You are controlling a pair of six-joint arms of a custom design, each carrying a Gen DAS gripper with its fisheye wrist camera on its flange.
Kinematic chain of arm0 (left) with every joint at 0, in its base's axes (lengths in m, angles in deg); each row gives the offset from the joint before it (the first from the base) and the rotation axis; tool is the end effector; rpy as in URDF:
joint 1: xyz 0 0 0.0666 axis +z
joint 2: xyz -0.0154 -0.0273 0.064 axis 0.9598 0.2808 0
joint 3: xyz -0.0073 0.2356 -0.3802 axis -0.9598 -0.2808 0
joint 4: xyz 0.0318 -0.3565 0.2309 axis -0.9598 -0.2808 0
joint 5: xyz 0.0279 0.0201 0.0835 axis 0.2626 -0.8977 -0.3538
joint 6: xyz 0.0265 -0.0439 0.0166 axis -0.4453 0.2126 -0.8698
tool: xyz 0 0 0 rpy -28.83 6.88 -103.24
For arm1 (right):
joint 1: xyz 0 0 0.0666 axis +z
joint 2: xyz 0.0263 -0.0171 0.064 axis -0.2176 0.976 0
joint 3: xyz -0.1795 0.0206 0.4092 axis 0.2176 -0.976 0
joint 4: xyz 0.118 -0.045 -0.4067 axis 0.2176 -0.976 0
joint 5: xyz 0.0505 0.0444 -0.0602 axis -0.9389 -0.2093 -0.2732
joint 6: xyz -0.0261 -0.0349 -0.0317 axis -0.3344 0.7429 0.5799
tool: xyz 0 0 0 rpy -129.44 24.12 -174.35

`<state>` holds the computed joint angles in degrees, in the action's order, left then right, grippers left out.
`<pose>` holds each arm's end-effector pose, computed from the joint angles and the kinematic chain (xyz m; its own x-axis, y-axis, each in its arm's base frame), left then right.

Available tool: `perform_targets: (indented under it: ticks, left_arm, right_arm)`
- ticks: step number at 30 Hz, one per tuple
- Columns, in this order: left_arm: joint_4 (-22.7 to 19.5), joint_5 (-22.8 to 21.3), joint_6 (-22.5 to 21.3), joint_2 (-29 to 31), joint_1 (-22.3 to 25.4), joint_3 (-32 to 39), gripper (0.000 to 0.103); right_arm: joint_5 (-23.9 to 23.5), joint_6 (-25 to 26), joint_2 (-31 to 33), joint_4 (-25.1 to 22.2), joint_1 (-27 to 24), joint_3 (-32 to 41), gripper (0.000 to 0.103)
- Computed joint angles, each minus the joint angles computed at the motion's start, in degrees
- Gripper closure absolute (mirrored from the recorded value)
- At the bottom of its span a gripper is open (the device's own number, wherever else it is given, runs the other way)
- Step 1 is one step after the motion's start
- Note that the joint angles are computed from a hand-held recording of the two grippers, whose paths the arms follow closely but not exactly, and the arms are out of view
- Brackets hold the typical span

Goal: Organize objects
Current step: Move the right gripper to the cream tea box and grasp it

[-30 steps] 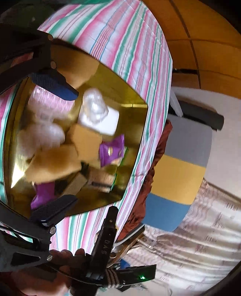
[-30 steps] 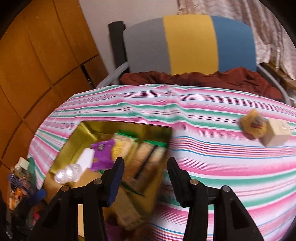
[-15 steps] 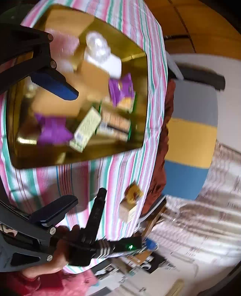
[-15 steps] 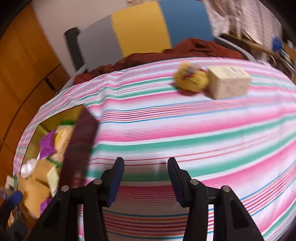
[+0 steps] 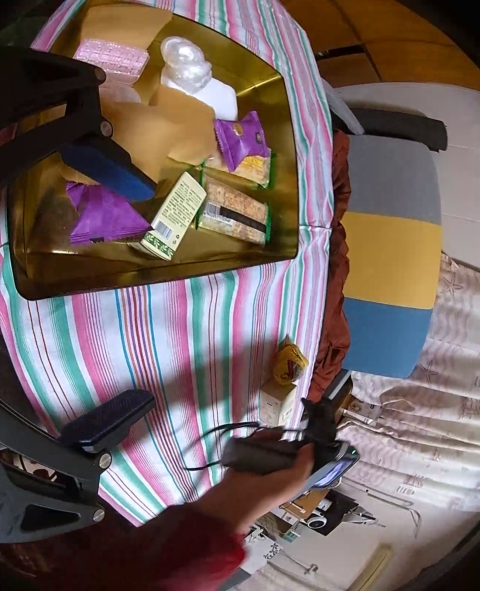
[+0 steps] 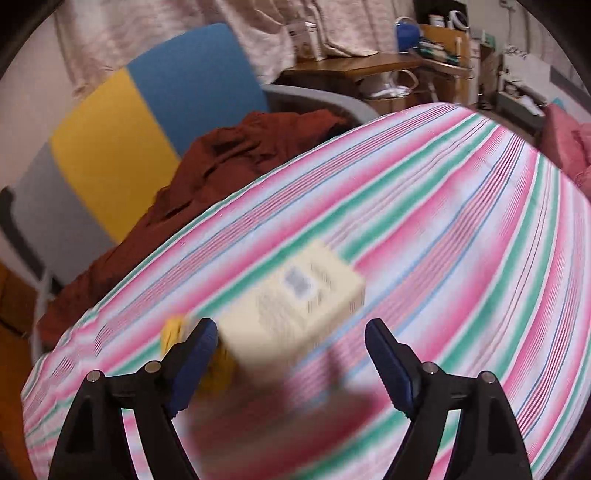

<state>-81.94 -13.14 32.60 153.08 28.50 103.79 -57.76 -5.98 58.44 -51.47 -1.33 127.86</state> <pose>0.3703 -0.3447 0.3661 -0.6247 -0.4227 -0.6565 -0.3902 0.8973 -0.2064 0.7447 0.1505 0.3549 -0.8496 0.1196 -0.5137 0.0011 0.9744 0.2250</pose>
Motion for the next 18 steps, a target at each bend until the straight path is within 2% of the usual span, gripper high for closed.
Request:
perform_targets:
  ticks: [3, 5, 6, 9, 14, 16, 17, 18]
  left_arm:
    - [-0.32, 0.31, 0.98, -0.25, 0.2, -0.46, 0.0]
    - [-0.2, 0.68, 1.27, -0.38, 0.3, -0.68, 0.0]
    - [-0.05, 0.76, 1.29, -0.43, 0.28, -0.78, 0.0]
    - [-0.01, 0.91, 1.22, -0.4, 0.23, -0.74, 0.0]
    - [1.15, 1.38, 0.54, -0.08, 0.32, -0.38, 0.0]
    - [0.79, 1.45, 0.34, 0.48, 0.23, 0.34, 0.0]
    - [0.14, 1.44, 0.51, 0.88, 0.22, 0.92, 0.0]
    - [-0.58, 1.54, 0.73, 1.35, 0.27, 1.61, 0.0]
  right_arm:
    - [5.32, -1.24, 5.06, -7.08, 1.25, 8.48, 0.018]
    - [6.56, -1.74, 7.88, -10.87, 1.56, 12.23, 0.017]
    - [6.33, -1.51, 7.98, -11.08, 1.29, 12.01, 0.015]
    - [5.26, 0.36, 6.44, -8.11, 0.7, 8.61, 0.015]
    - [5.3, 8.71, 1.85, -0.95, -1.04, 0.3, 0.015]
    - [3.06, 10.0, 0.14, 1.47, -2.32, -3.03, 0.016]
    - [1.59, 10.54, -0.49, 2.01, -2.89, -4.31, 0.017]
    - [-0.07, 11.12, -1.17, 2.57, -3.44, -5.91, 0.025]
